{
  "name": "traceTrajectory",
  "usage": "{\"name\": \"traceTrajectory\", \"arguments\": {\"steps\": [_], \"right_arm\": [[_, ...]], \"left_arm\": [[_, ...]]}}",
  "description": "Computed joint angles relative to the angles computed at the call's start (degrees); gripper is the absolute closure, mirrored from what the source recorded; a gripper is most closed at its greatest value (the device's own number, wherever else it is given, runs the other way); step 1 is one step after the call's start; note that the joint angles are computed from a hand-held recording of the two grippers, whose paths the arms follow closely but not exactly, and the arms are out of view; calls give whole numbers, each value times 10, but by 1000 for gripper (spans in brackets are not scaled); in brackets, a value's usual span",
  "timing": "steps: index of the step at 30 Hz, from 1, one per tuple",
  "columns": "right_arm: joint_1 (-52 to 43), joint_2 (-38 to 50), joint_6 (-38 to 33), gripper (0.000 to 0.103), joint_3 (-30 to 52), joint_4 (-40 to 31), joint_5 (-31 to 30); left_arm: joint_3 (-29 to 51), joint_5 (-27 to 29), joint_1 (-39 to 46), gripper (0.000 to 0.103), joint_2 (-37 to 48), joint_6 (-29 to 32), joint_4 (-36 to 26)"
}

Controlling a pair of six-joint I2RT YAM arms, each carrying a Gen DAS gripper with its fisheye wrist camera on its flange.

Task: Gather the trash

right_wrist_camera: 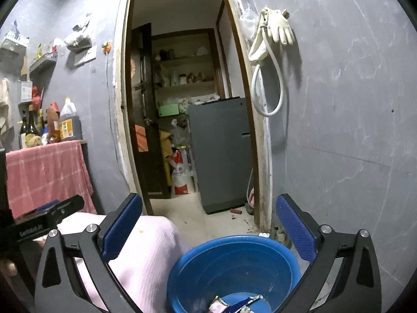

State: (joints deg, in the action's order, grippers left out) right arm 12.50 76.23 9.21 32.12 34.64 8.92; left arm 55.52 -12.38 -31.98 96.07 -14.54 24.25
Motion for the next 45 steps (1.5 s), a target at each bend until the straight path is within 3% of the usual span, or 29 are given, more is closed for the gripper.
{"name": "traceTrajectory", "arguments": {"steps": [16, 23, 35, 45], "right_arm": [[58, -196, 19, 0, -39, -149, 34], [113, -285, 11, 0, -55, -226, 102], [286, -390, 16, 0, -96, -299, 296], [463, -427, 101, 0, -110, -407, 488]], "left_arm": [[-94, -43, -45, 2, -132, 13, -1], [-143, -41, -59, 2, -200, 21, -23], [-231, -75, -99, 2, -329, 27, -62], [-317, -140, -147, 2, -437, -1, -99]]}}
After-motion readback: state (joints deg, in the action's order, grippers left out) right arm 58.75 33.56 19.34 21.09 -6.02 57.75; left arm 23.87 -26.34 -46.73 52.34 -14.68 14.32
